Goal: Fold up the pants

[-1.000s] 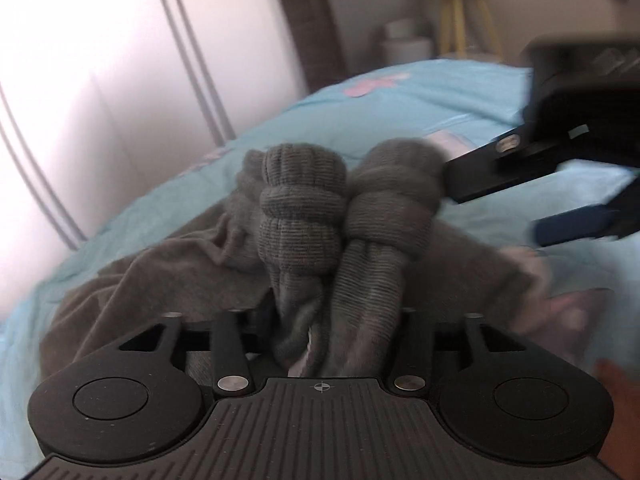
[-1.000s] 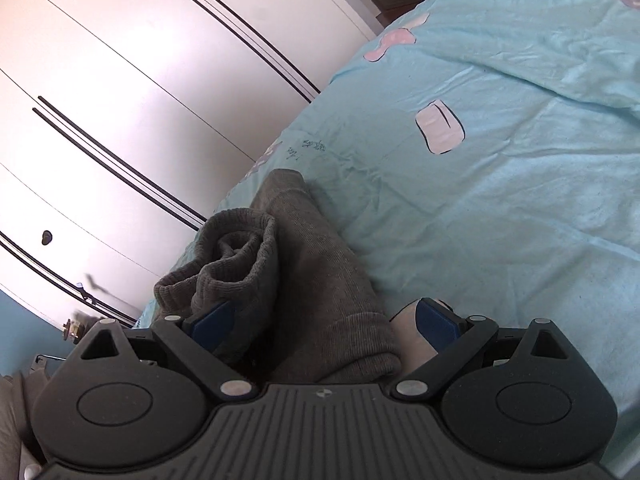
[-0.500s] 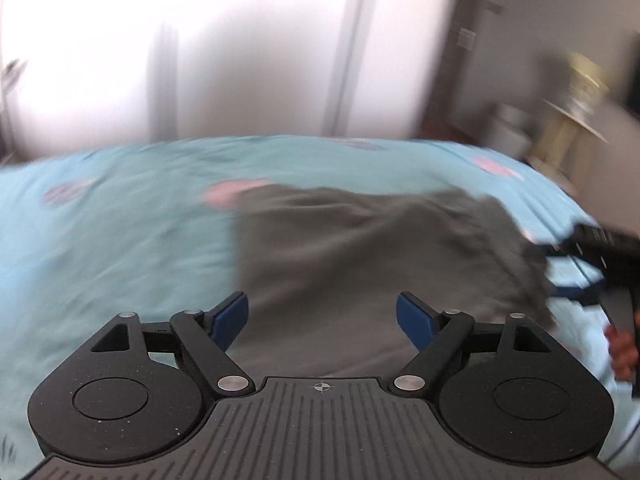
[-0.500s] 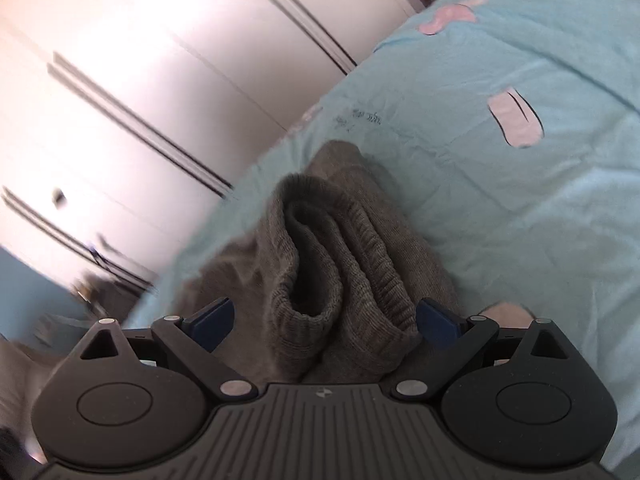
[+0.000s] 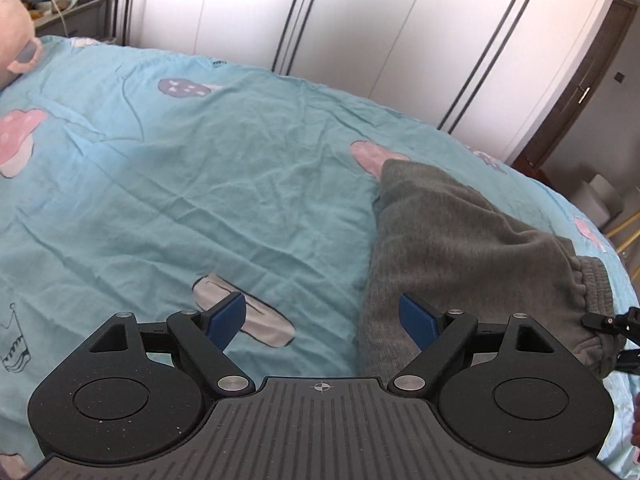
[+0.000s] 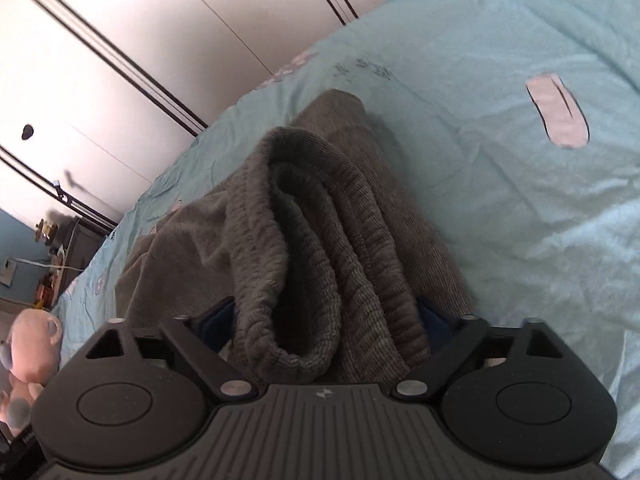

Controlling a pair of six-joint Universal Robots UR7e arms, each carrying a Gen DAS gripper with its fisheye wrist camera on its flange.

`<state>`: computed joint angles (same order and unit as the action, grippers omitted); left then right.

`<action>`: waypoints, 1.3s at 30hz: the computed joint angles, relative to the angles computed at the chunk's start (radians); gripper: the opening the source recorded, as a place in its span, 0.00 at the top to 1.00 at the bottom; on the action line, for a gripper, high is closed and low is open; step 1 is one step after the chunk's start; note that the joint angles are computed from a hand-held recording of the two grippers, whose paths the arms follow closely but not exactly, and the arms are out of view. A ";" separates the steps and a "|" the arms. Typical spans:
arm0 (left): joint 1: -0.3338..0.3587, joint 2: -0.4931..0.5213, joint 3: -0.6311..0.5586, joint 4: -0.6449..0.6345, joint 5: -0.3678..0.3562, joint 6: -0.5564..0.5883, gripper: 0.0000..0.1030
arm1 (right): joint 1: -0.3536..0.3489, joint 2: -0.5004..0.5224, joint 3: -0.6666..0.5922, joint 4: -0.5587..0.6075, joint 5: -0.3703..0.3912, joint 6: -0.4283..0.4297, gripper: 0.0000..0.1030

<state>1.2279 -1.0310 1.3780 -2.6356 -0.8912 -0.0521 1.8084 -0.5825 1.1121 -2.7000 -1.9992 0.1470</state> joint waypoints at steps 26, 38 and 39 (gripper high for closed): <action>0.015 0.011 -0.030 0.127 0.052 -0.086 0.13 | -0.002 0.046 -0.064 -0.070 -0.104 -0.094 0.28; 0.009 0.016 -0.014 0.086 0.013 -0.014 0.13 | 0.063 0.011 0.035 -0.383 -0.010 -0.306 0.61; 0.008 0.014 -0.007 0.069 -0.001 0.005 0.13 | 0.067 0.021 0.026 -0.357 -0.002 -0.300 0.64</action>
